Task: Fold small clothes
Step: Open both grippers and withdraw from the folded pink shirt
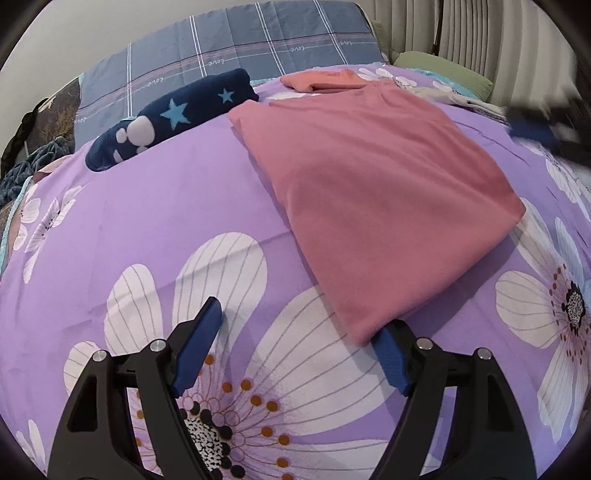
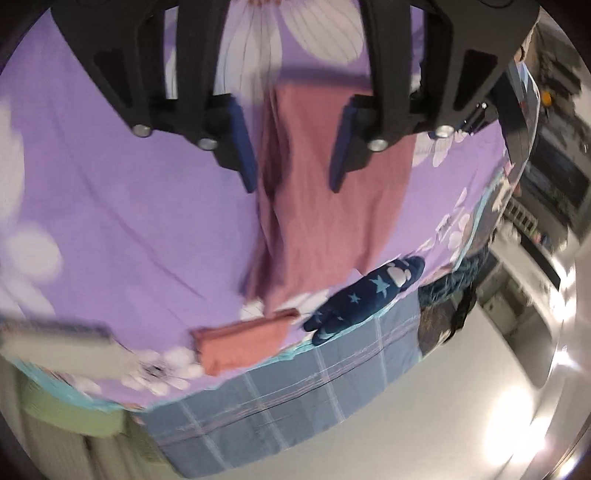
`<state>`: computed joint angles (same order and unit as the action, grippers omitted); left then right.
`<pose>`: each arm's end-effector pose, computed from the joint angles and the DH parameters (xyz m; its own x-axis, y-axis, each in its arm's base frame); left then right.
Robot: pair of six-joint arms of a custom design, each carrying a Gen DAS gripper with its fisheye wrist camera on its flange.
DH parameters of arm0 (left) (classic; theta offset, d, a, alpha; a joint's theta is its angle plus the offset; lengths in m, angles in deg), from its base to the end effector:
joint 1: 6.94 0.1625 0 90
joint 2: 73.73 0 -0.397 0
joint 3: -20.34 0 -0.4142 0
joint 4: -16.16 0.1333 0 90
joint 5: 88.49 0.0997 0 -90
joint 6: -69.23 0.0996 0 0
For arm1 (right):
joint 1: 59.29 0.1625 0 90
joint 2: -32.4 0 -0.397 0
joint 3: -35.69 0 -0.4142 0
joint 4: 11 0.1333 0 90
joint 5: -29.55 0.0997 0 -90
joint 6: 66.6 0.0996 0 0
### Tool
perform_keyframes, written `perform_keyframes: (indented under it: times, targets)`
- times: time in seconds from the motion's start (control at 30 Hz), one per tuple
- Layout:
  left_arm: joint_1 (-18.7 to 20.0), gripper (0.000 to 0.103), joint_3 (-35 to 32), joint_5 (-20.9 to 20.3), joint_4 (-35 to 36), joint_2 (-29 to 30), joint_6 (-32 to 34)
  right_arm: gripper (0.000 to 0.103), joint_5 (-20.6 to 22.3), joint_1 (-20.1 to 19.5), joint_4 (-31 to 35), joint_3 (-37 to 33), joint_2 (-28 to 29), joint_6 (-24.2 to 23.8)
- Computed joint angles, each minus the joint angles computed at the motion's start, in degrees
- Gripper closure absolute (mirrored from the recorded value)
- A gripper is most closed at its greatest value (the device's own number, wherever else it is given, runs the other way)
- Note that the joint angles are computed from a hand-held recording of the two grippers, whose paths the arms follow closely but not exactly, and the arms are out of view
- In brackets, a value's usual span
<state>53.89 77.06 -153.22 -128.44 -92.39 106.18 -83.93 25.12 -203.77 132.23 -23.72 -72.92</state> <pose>-0.2478 -0.8047 -0.0238 -0.3975 0.7706 -0.4982 0.8837 0.4678 0.0185 0.0285 -0.6698 0.2695 -0.8781 0.3871 0.2813 -0.0518 0.5076 -0.8601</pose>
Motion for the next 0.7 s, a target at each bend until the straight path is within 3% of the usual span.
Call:
perform_keyframes:
  times: [0.07, 0.2, 0.27, 0.3, 0.33, 0.47, 0.6, 0.7]
  targets:
    - [0.19, 0.025, -0.22, -0.38, 0.84, 0.03, -0.93, 0.060, 0.35, -0.57, 2.77, -5.28, 2.01, -1.48]
    - [0.71, 0.025, -0.23, -1.89, 1.37, -0.15, -2.22, 0.066, 1.98, -2.64, 15.10, -20.15, 8.17, 2.97]
    - [0.58, 0.025, 0.47, -1.56, 0.51, -0.33, -1.88, 0.078, -0.69, -2.33, 19.47, -26.22, 11.62, 3.60]
    - [0.49, 0.026, 0.79, -1.31, 0.01, -0.37, -1.50, 0.099, -2.54, -2.09, 21.46, -29.07, 13.33, 3.36]
    - [0.45, 0.027, 1.11, -1.37, -0.31, -0.48, -1.15, 0.100, -5.86, -1.75, 23.74, -32.29, 15.38, 3.15]
    - [0.44, 0.036, 2.02, -2.29, -0.58, -0.99, -0.17, 0.101, -8.57, -2.81, 19.21, -31.23, 15.81, 3.07]
    - [0.51, 0.036, 1.75, -2.54, 0.13, -0.99, -0.53, 0.096, -1.71, -5.49, 18.56, -26.79, 12.94, 5.55]
    - [0.48, 0.036, 1.70, -2.51, 0.25, -0.97, -0.56, 0.089, -5.66, -3.69, 14.58, -25.55, 12.48, 1.27]
